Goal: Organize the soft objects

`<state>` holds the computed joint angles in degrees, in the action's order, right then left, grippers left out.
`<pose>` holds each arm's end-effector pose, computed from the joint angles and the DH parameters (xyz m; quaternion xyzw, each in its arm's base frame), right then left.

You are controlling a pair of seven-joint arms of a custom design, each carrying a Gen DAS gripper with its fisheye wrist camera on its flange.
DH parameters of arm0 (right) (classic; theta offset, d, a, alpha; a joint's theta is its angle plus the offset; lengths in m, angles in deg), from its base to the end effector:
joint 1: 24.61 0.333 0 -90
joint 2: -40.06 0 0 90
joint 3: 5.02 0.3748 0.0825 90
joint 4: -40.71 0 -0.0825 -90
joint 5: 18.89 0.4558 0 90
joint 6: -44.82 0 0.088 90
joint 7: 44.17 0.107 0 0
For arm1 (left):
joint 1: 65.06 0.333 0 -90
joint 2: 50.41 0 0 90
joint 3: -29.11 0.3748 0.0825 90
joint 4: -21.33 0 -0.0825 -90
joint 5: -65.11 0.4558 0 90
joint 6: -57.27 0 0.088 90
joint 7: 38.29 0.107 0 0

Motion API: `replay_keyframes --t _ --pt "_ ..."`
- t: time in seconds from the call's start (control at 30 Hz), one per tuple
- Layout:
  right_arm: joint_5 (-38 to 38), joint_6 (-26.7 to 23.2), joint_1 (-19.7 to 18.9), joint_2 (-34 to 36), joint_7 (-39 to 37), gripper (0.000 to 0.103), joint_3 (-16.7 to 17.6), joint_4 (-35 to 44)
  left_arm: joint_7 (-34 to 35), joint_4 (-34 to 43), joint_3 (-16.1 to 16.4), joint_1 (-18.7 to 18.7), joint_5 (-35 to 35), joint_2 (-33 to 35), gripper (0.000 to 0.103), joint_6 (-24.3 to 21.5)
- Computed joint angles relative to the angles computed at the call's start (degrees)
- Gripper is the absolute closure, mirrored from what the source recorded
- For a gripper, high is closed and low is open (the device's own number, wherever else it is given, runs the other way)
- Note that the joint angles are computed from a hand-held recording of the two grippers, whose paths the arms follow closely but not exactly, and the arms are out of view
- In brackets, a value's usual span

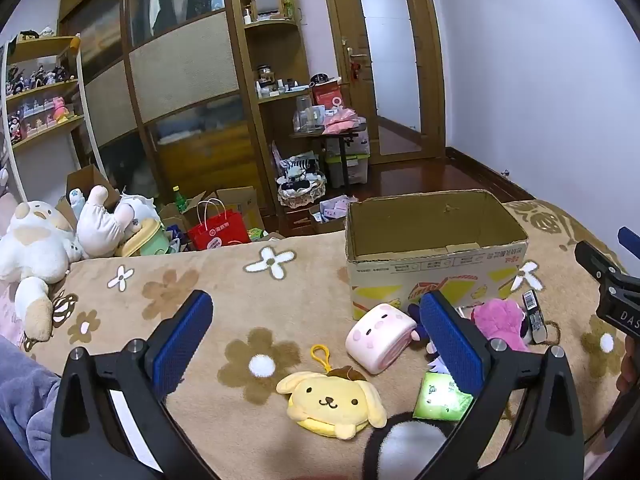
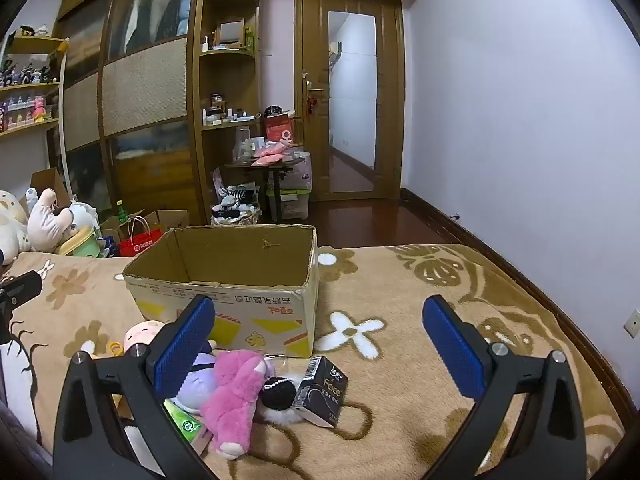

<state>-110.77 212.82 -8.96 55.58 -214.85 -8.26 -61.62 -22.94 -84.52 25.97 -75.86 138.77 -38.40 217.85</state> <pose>0.6974 0.2225 0.4721 -0.5928 0.6102 -0.3751 0.3683 0.6900 -0.2154 0.4941 -0.6094 0.6261 -0.2892 0.3911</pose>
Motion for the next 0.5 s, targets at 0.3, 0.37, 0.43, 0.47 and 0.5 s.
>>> replay_keyframes --t 0.3,0.37,0.43,0.47,0.5 --pt "-2.44 -0.83 0.11 -0.09 2.39 0.000 -0.13 -0.05 -1.43 -0.21 -0.02 -0.04 1.23 -0.31 0.001 -0.54" --pt "-2.77 -0.88 -0.20 -0.15 2.80 0.000 0.17 -0.11 -0.41 0.08 -0.17 0.04 1.00 0.02 0.001 -0.37" --pt "-2.81 -0.87 -0.44 -0.19 2.86 0.000 0.41 -0.17 -0.48 0.11 -0.16 -0.02 0.93 0.05 0.001 -0.50" --pt "-2.36 -0.73 -0.61 -0.01 2.46 0.000 0.50 0.08 -0.51 0.12 -0.16 -0.04 0.90 0.07 0.001 -0.51" --pt "-2.45 -0.70 -0.66 -0.03 2.51 0.000 0.48 0.06 -0.40 0.11 -0.13 -0.01 0.97 0.05 0.001 -0.34"
